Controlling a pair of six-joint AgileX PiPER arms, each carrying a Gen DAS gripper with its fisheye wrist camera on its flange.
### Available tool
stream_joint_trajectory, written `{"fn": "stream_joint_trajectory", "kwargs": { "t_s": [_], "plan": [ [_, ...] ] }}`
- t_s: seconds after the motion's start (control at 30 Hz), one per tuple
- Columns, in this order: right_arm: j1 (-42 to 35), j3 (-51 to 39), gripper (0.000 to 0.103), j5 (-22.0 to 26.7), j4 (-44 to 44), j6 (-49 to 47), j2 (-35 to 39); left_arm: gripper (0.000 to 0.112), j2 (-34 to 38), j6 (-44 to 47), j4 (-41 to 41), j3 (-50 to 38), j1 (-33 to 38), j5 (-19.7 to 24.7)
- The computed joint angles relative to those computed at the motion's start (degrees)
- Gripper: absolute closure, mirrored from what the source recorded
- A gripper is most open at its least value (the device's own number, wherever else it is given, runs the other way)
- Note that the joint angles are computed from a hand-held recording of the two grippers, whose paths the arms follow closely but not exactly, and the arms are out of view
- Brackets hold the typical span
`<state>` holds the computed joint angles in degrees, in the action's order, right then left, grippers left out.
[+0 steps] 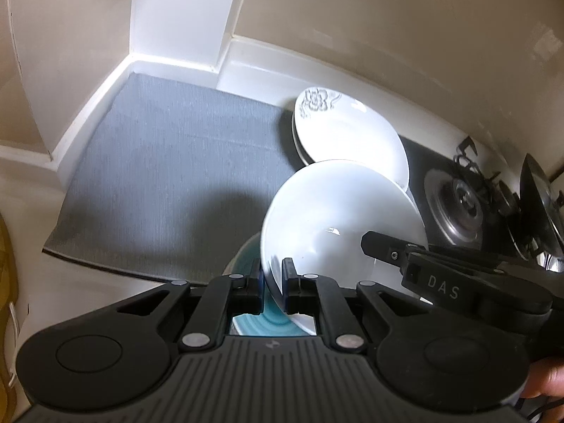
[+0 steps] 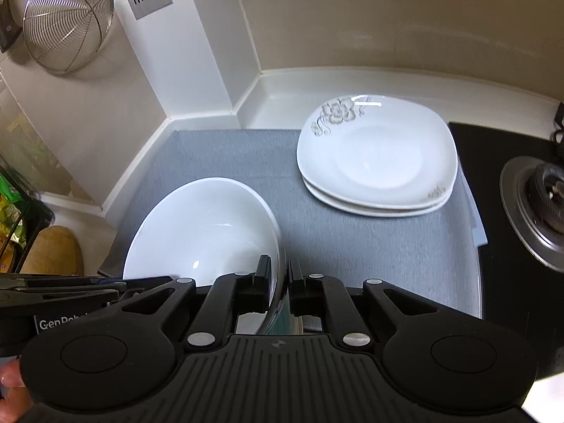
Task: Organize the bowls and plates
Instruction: 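Lift the blue-patterned bowl with the left tool and carry it toward the bowl stack, then lower the blue-patterned bowl onto the bowl stack and open the left tool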
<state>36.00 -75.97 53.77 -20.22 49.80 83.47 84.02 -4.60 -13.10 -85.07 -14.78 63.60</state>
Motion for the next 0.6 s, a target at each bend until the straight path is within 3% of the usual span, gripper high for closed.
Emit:
{"fn": "stream_joint_trajectory", "kwargs": {
  "t_s": [0.6],
  "plan": [
    [1.2,3.2,0.093,-1.0,1.6,0.0,-0.3,0.101,-1.5,2.3,0.2,4.0,0.9,1.1]
  ]
}}
